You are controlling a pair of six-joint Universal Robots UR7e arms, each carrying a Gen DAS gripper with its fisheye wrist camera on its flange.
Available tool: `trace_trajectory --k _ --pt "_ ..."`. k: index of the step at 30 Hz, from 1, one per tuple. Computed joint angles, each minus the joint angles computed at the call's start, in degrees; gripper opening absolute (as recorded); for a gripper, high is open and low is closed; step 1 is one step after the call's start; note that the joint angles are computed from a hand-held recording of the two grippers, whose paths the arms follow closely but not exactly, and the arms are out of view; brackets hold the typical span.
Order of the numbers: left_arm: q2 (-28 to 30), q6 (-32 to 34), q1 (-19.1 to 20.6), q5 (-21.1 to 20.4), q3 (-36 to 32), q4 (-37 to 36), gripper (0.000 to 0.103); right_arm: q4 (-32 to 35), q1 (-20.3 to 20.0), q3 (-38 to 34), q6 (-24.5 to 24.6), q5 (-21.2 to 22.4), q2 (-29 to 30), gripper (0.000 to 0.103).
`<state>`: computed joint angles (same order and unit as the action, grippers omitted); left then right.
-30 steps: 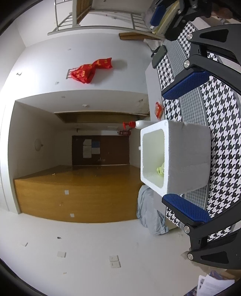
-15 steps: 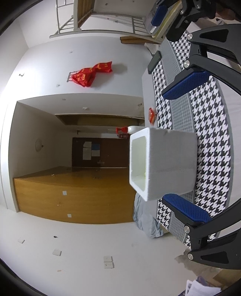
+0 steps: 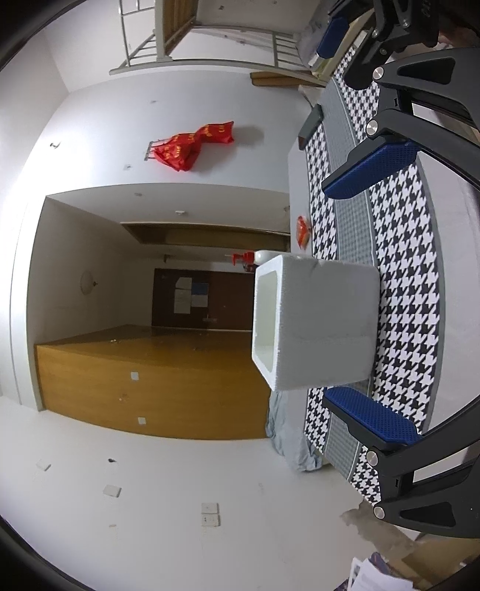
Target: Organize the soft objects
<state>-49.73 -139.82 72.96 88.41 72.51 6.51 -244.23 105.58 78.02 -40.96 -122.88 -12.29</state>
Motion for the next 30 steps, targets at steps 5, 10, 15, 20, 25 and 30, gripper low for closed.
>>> trace_trajectory --k 5,10,15,20,25,30 --pt "-0.90 0.53 0.21 -0.04 1.85 -1.12 0.102 0.15 0.07 0.50 0.16 0.30 0.38 0.103" --pt "-2.45 1.08 0.42 0.40 4.09 -2.02 0.102 -0.22 0.40 0.98 0.77 -0.16 0.66 0.103" --pt "-4.60 1.24 0.82 0.53 7.08 -3.48 0.102 -1.62 1.39 1.76 0.62 -1.25 0.90 0.103" --pt "-6.20 1.72 1.54 1.25 8.90 -4.23 0.102 -3.29 2.02 1.79 -0.01 -1.91 1.62 0.103" --pt "-7.05 2.03 2.48 1.73 9.98 -4.31 0.102 -4.51 2.48 1.27 -0.37 -3.86 2.93 0.103" --pt "-7.29 3.31 2.78 1.77 10.84 -4.97 0.102 -5.00 2.68 0.57 -0.65 -3.90 3.77 0.103"
